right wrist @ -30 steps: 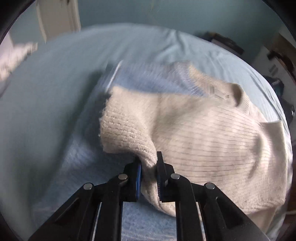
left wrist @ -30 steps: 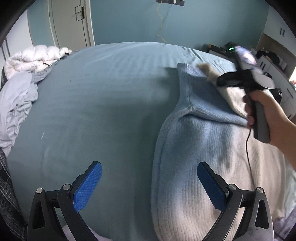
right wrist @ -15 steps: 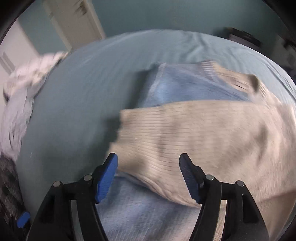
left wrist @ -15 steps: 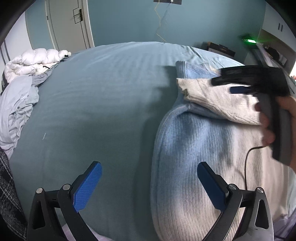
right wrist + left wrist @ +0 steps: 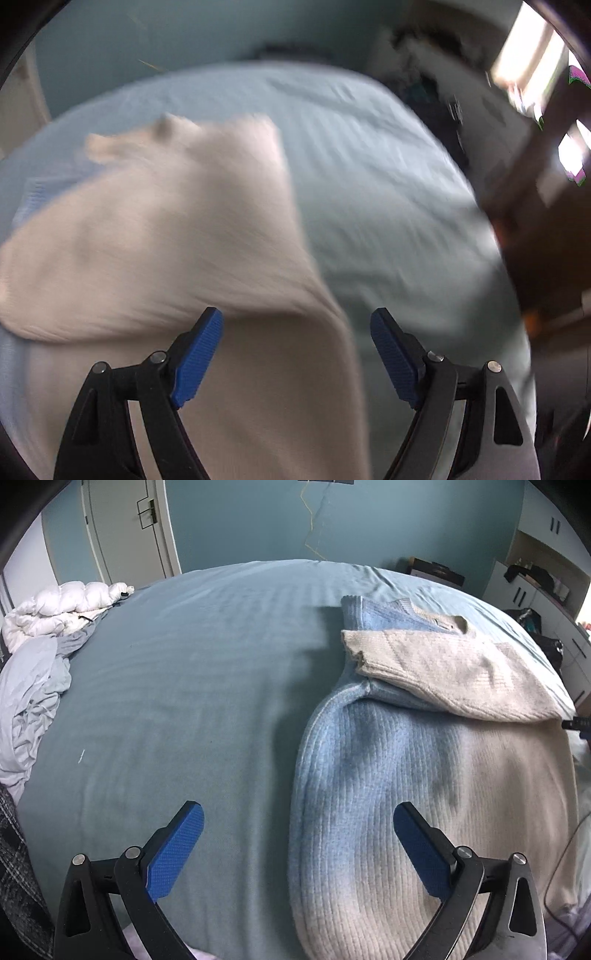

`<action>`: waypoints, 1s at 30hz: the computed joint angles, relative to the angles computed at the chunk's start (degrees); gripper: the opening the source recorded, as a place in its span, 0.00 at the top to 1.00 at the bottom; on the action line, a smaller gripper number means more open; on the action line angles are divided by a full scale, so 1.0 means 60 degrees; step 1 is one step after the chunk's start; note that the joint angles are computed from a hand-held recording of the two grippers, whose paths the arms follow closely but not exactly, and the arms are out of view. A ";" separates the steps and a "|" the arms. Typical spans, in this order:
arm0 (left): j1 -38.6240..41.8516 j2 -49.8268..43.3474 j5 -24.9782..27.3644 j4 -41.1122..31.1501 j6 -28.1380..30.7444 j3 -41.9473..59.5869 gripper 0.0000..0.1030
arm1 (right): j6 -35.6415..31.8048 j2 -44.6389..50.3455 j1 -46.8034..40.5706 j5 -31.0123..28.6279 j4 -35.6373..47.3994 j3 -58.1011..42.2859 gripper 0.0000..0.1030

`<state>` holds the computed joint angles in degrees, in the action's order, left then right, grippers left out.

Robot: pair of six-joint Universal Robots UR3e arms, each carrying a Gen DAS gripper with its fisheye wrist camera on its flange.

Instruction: Fold small clothes

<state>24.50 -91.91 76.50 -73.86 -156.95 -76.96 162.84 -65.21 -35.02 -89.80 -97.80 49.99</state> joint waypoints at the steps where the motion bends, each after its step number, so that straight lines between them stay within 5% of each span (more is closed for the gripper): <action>1: -0.0076 -0.0012 0.0096 0.0068 -0.0001 -0.0047 0.00 | 0.0110 0.0210 -0.0132 0.0167 0.0231 -0.0222 0.23; 5: -0.0465 -0.0108 0.0664 0.0517 0.0036 -0.0286 0.00 | 0.0673 0.1376 -0.0448 0.0774 0.0886 -0.1617 0.23; 8: -0.0639 -0.0193 0.0988 0.0745 0.0045 -0.0379 0.00 | 0.1588 0.1969 -0.0242 -0.0783 -0.0409 -0.1584 0.23; 12: -0.0713 -0.0301 0.1111 0.0813 -0.0003 -0.0326 0.00 | 0.2551 0.2381 -0.1104 0.0031 -0.0186 -0.1452 0.23; 15: -0.0733 -0.0450 0.1126 0.0737 -0.0038 -0.0144 0.00 | 0.2081 0.1843 -0.1153 0.0025 -0.0945 -0.0283 0.04; 19: -0.0709 -0.0568 0.0952 0.0585 -0.0027 0.0026 0.00 | 0.1435 0.2023 -0.1462 0.0460 0.1817 -0.2157 0.04; 24: -0.0707 -0.0518 0.0797 0.0498 -0.0022 0.0061 0.00 | 0.1444 0.0398 -0.1315 0.0662 0.2282 -0.2256 0.03; 30: -0.0630 -0.0331 0.0770 0.0558 0.0005 -0.0060 0.00 | 0.1176 0.0662 0.1875 0.1457 0.3906 -0.4152 0.04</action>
<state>20.73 -93.90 81.11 -70.51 -156.92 -77.32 169.90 -61.24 -23.77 -81.06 -74.37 25.07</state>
